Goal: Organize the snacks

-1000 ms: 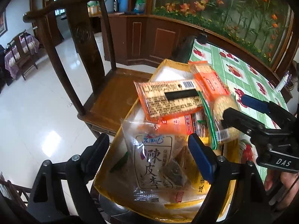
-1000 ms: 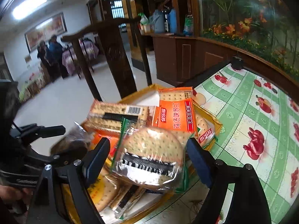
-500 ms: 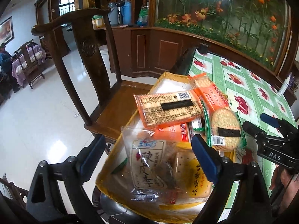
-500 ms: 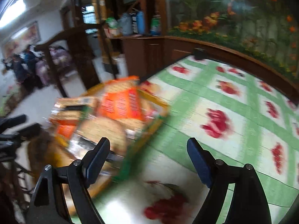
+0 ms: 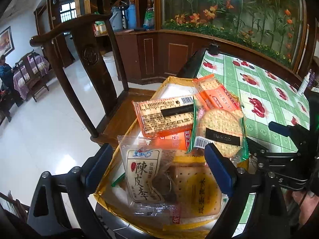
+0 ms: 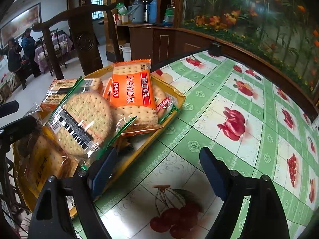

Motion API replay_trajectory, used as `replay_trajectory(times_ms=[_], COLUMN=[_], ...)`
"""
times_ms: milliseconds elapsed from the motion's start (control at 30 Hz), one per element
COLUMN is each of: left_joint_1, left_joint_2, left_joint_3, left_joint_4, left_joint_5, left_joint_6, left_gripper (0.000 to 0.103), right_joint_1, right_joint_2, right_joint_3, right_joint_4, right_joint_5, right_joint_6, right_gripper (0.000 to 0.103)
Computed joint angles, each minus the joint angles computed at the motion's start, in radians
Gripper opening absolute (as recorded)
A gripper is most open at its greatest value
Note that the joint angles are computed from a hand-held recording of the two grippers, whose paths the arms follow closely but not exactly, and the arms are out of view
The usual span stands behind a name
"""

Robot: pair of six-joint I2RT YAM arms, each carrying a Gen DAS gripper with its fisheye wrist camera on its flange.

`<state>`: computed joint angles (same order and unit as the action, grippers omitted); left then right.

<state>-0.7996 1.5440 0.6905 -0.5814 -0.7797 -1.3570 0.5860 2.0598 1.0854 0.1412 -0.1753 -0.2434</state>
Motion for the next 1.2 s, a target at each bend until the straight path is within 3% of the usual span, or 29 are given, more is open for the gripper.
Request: replay_trajectory(times_ms=[267, 467, 600, 833, 1200], left_joint_1=[-0.025, -0.064, -0.08, -0.075, -0.081], left_joint_2=[0.083, 0.193, 0.198, 0.169, 0.165], left_joint_3=[0.067, 0.184, 0.195, 0.153, 0.15], left_joint_4=[-0.066, -0.225, -0.233, -0.149, -0.195], left_joint_5=[-0.053, -0.103, -0.122, -0.109, -0.121], left_joint_6=[-0.07, -0.174, -0.189, -0.156, -0.201], left_gripper=[0.094, 0.096, 0.096, 0.096, 0.096], right_joint_1=[-0.041, -0.05, -0.047, -0.048, -0.035], right_joint_2=[-0.06, -0.096, -0.098, -0.107, -0.094], right_joint_3=[-0.065, -0.162, -0.186, -0.222, -0.24], right_joint_4=[0.046, 0.184, 0.233, 0.291, 0.312], right_joint_5=[-0.039, -0.086, -0.094, -0.115, -0.11], right_joint_6=[0.023, 0.084, 0.113, 0.129, 0.14], right_gripper=[0.084, 0.086, 0.086, 0.087, 0.087])
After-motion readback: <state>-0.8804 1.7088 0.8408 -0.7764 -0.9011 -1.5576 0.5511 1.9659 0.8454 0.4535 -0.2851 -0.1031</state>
